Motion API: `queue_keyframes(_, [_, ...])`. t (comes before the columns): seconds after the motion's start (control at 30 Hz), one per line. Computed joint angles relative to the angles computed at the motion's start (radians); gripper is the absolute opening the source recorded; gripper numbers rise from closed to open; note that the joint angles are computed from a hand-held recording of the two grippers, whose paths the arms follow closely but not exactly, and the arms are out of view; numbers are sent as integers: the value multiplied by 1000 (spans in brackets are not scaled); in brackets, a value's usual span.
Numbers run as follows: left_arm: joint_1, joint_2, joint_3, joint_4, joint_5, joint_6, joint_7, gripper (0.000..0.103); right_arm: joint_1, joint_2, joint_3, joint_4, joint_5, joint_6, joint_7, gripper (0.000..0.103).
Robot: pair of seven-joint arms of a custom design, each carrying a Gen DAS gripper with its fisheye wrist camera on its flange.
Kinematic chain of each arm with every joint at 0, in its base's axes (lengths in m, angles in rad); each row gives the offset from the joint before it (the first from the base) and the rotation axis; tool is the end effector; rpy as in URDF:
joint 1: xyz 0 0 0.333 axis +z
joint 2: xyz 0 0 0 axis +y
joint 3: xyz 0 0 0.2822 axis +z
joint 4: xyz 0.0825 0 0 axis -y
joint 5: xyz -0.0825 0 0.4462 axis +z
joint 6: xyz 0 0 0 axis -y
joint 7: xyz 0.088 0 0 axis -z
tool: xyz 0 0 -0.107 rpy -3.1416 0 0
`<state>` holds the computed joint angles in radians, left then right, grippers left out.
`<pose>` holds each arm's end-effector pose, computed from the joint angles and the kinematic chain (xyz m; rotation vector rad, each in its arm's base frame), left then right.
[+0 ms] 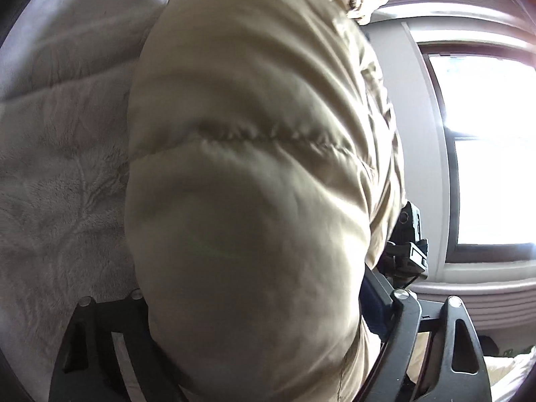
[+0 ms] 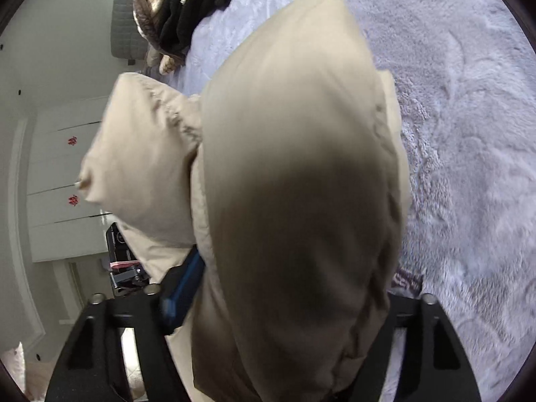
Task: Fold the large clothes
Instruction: 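Grasp the beige coat bundle with both tools and lift it off the bed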
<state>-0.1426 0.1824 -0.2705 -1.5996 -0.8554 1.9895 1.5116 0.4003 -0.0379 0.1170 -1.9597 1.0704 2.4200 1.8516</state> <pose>0.6249 -0.3117 0.5235 1.6391 -1.7442 0.7898 0.5612 0.3247 0.4923 -1.2344 1.9185 0.7960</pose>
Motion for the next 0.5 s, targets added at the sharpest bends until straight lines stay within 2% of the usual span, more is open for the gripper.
queue_keyframes(0.1, [-7,-9,-5,11,2,7,14,87,12,-20,10,0,-12,37,22,55])
queue_keyframes(0.3, [-6,-63,4,3,-44,13,58,87,43,-68,17,-10,-28,111,48,54])
queue_keyframes(0.5, [11,-153,53,-52,-91,-22,129,87,75,31,43,135,-119,162,115,54])
